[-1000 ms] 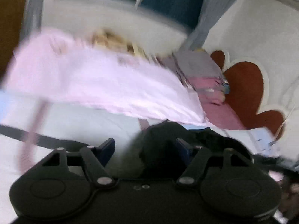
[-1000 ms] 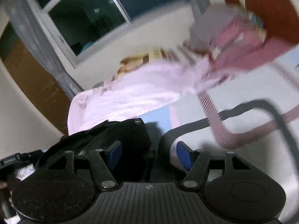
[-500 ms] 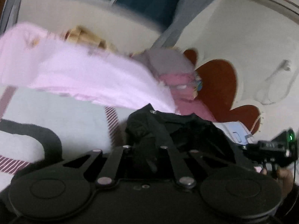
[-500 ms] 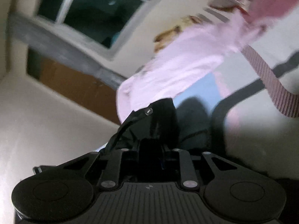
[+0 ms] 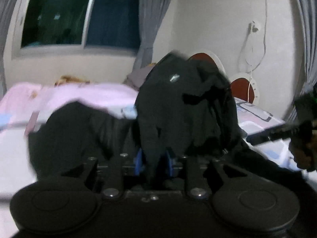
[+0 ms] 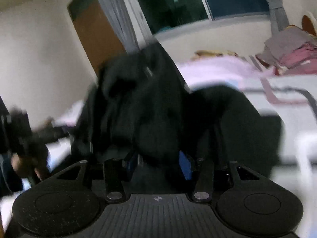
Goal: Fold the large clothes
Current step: 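Fold the lifted coat over and lower it onto the bed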
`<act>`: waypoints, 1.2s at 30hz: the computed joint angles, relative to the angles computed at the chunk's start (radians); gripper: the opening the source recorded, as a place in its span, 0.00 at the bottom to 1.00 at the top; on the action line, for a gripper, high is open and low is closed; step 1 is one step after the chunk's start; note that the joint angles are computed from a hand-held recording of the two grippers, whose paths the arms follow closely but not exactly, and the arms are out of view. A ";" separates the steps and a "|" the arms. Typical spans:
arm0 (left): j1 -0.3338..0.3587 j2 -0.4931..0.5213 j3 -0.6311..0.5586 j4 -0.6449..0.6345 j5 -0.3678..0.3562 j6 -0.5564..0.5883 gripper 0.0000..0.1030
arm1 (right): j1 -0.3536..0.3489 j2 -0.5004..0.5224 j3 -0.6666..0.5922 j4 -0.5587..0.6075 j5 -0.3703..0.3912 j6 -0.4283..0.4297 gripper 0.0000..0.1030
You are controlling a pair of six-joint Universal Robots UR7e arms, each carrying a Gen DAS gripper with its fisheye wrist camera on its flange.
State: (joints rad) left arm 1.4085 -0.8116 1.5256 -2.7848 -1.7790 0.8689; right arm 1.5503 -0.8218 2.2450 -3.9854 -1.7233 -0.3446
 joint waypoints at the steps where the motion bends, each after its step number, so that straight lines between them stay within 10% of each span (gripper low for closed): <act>1: 0.008 -0.018 0.007 0.018 0.010 -0.019 0.24 | -0.002 -0.002 0.023 -0.024 -0.012 0.030 0.45; 6: 0.006 -0.021 -0.032 -0.065 -0.026 -0.296 0.27 | 0.050 -0.013 -0.049 -0.080 -0.137 0.100 0.45; 11: -0.018 0.095 -0.207 -0.072 -0.061 -0.588 0.30 | 0.033 -0.008 -0.236 0.028 -0.079 0.290 0.45; 16: -0.048 0.093 -0.202 0.104 -0.035 -0.407 0.30 | 0.021 -0.024 -0.220 0.200 0.076 0.211 0.45; 19: -0.013 -0.014 -0.087 0.200 -0.043 -0.202 0.31 | 0.009 -0.056 -0.056 0.145 0.084 0.123 0.45; 22: 0.035 -0.062 -0.030 0.184 -0.001 -0.265 0.34 | -0.018 -0.045 0.039 0.003 0.033 0.209 0.48; 24: 0.054 -0.053 -0.034 0.125 0.029 -0.360 0.63 | -0.030 -0.023 0.038 -0.071 0.021 0.269 0.89; 25: 0.054 -0.045 -0.043 0.096 0.055 -0.422 0.79 | -0.037 -0.023 0.029 -0.070 0.037 0.286 0.89; 31: 0.024 0.049 -0.189 0.125 0.088 -0.504 0.56 | -0.005 -0.023 -0.113 0.086 0.018 0.283 0.75; 36: -0.027 0.210 -0.471 0.299 0.147 -0.519 0.58 | -0.036 -0.001 -0.320 0.288 0.049 0.299 0.75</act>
